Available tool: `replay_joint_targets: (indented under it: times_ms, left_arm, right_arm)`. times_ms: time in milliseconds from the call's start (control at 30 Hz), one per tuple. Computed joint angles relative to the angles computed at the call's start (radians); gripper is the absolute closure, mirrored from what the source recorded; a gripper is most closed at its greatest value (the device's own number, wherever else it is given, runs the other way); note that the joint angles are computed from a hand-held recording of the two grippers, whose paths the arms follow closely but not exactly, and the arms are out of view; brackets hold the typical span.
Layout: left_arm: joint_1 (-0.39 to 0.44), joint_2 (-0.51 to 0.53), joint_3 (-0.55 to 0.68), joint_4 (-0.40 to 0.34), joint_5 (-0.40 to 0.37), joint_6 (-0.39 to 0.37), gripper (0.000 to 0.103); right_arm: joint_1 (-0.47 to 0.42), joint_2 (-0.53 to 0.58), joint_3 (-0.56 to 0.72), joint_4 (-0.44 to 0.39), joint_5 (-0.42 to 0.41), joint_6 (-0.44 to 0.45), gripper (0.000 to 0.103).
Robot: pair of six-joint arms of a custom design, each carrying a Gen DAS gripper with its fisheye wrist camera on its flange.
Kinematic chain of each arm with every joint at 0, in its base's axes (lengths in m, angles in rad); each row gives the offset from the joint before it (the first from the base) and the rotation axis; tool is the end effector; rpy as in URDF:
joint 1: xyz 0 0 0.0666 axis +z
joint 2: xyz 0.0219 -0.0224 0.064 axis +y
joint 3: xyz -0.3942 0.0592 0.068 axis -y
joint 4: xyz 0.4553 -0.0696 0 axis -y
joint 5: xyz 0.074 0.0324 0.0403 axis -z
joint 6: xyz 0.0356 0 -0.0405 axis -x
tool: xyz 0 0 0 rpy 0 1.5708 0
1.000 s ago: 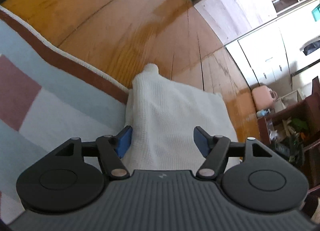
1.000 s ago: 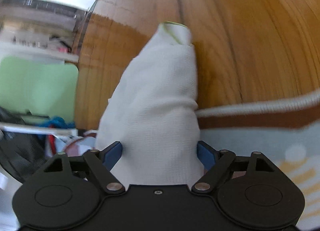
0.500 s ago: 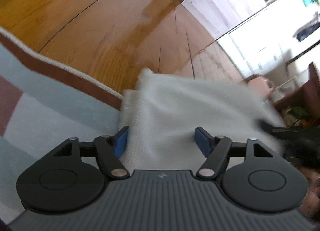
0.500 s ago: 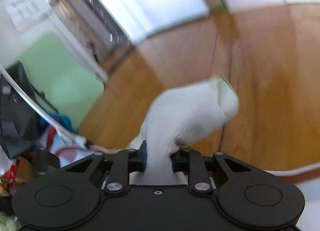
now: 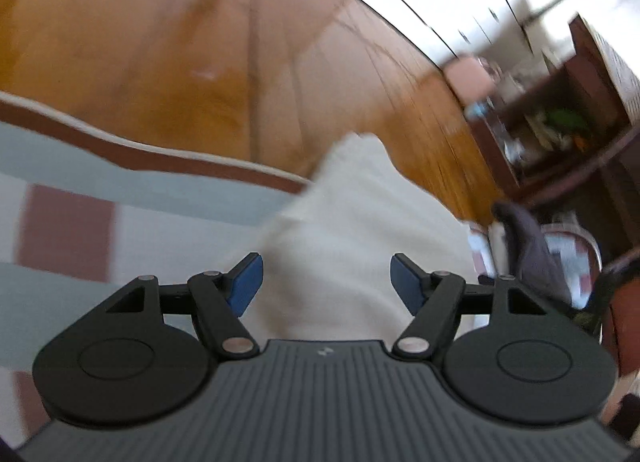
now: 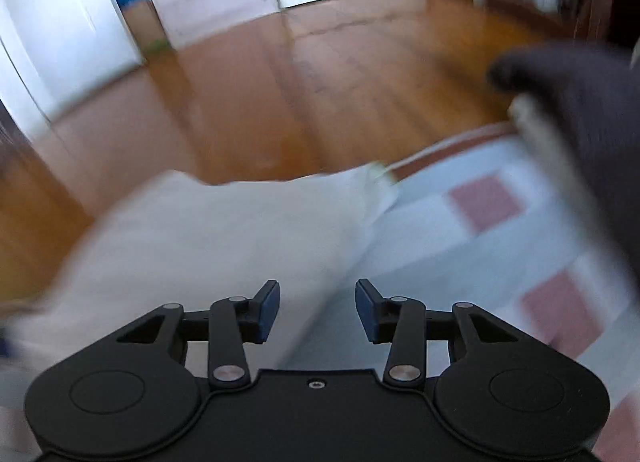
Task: Fold clothes
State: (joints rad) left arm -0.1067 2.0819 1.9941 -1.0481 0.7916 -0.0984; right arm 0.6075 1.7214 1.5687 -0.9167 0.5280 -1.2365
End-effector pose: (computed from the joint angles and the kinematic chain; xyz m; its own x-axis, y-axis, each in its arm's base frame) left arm 0.7620 -0.1075 0.3114 -0.8608 0.1616 -0.4827 0.4597 0.6541 -0.6007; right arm 0.5429 0.3551 0.3489 -0.5142 0.6363 -0.5750 0.5836 0.7509 0.3091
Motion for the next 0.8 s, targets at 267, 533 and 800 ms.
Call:
replay_joint_targets:
  times_ms: [267, 533, 800]
  left_arm:
    - [-0.039, -0.023, -0.039, 0.029, -0.394, -0.064, 0.073]
    - [0.029, -0.001, 0.012, -0.03, -0.349, 0.037, 0.094]
    - [0.036, -0.057, -0.019, -0.109, -0.174, -0.017, 0.055]
  right_arm:
    - [0.076, 0.031, -0.014, 0.206, -0.24, -0.001, 0.038]
    - [0.128, 0.058, -0.055, 0.329, -0.315, 0.02, 0.04]
    - [0.132, 0.058, -0.046, 0.338, -0.372, 0.125, 0.051]
